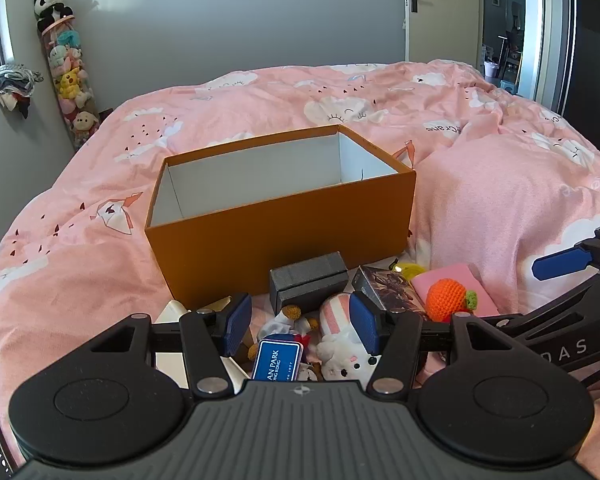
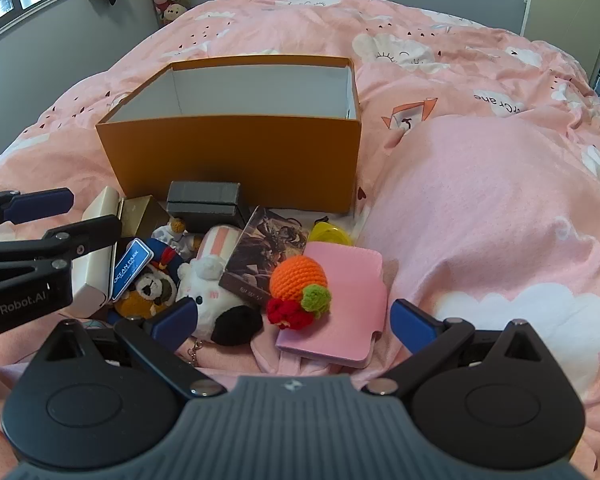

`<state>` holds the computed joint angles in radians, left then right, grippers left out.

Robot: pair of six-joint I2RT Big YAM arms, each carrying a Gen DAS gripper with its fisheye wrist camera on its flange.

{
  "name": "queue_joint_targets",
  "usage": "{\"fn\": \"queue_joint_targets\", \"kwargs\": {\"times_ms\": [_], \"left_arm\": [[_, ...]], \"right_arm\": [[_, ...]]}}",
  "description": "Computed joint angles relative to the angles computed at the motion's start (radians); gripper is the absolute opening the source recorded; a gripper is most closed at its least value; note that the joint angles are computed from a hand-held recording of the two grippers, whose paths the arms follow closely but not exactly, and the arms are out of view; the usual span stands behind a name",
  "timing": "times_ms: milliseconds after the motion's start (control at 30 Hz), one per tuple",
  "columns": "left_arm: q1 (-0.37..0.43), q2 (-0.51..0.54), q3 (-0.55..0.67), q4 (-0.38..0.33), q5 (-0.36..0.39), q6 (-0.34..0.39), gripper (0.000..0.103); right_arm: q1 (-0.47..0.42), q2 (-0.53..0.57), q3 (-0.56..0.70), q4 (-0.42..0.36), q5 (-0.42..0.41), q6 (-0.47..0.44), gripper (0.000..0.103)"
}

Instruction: Organize objects

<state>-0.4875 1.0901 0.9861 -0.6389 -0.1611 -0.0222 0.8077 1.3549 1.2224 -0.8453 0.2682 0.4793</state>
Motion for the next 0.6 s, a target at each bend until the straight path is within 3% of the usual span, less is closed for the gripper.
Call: {"fn": "queue_joint_targets", "kwargs": {"times_ms": [333,600], "left_arm": [[0.042,0.004,0.021,-0.054,0.061,-0.032,0.060],[0.130,0.040,0.061,-0.139,0.088,-0.106,0.060]], "right_arm": [[-0.008,0.009,0.017,-0.011,-0.033,-0.014,0.101],[-0.026,0.070,0.084,-0.017,-0.117,-0.148,0.071]]}}
